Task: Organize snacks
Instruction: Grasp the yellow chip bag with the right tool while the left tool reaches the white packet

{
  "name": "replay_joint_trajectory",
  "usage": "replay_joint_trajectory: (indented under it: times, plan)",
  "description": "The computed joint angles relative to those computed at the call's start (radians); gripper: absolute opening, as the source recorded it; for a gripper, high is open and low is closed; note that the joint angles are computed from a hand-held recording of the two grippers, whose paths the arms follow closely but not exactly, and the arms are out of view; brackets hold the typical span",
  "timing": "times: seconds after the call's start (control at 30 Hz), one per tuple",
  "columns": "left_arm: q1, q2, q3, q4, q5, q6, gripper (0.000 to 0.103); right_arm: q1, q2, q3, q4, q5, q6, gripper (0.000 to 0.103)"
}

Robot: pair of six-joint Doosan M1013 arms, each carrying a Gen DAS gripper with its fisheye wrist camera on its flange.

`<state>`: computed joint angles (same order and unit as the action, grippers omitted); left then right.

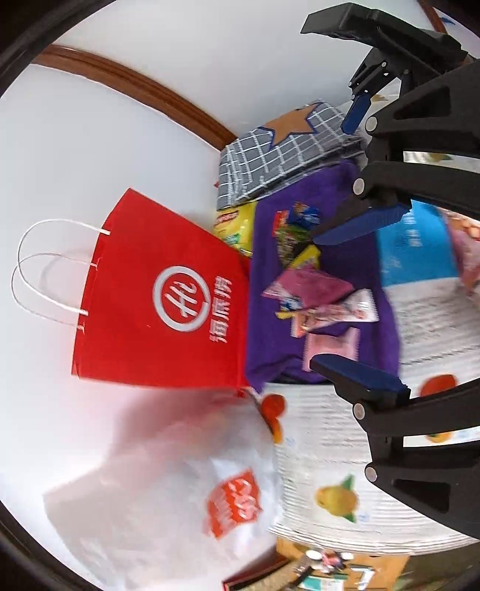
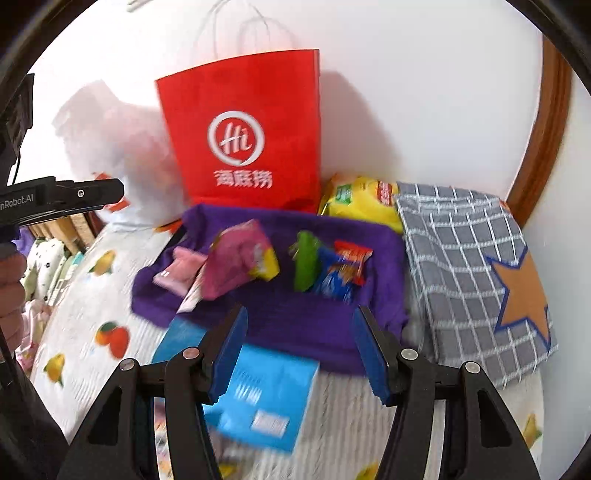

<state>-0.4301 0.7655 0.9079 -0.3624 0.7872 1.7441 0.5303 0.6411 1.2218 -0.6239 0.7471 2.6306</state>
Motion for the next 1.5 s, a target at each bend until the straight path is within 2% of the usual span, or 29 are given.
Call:
replay_joint_trajectory:
  times: [0.2, 0.3, 0.57, 0.67, 0.8, 0.87, 0.9, 0.93, 1.07, 1.2, 1.3, 1.5]
  plan:
    - [0.005, -0.094, 0.177, 0.034, -0.058, -0.009, 0.060, 0.038, -0.015, 0.055, 0.070, -0.022, -0.037, 0.059]
    - [0.007, -0.137, 0.260, 0.062, -0.102, -0.021, 0.060, 0.055, -0.014, 0.075, 0.096, -0.009, -0.044, 0.059]
    - [0.033, -0.190, 0.377, 0.053, -0.129, -0.059, 0.060, 0.085, -0.021, 0.130, 0.169, -0.082, -0.056, 0.059]
    - [0.036, -0.202, 0.401, 0.046, -0.134, -0.056, 0.060, 0.092, -0.013, 0.125, 0.196, -0.100, -0.075, 0.059]
    - [0.036, -0.211, 0.424, 0.045, -0.141, -0.058, 0.060, 0.104, 0.026, 0.079, 0.157, -0.022, -0.060, 0.059]
    - [0.035, -0.212, 0.432, 0.051, -0.140, -0.063, 0.060, 0.095, 0.035, 0.074, 0.216, -0.025, -0.091, 0.059]
    - [0.034, -0.212, 0.435, 0.054, -0.139, -0.066, 0.060, 0.087, 0.034, 0.081, 0.268, -0.047, -0.119, 0.053]
    - [0.033, -0.211, 0.438, 0.060, -0.136, -0.071, 0.060, 0.081, 0.031, 0.088, 0.302, -0.062, -0.137, 0.046]
    - [0.027, -0.199, 0.438, 0.061, -0.114, -0.079, 0.060, 0.084, 0.012, 0.115, 0.288, -0.072, -0.152, 0.040]
    - [0.018, -0.179, 0.433, 0.034, -0.074, -0.066, 0.060, 0.081, -0.018, 0.154, 0.269, -0.065, -0.200, 0.040]
    - [0.008, -0.159, 0.427, 0.016, -0.032, -0.061, 0.060, 0.069, -0.038, 0.190, 0.230, -0.063, -0.167, 0.040]
    - [-0.003, -0.132, 0.428, -0.068, 0.022, -0.032, 0.060, 0.030, -0.064, 0.251, 0.263, -0.131, -0.118, 0.042]
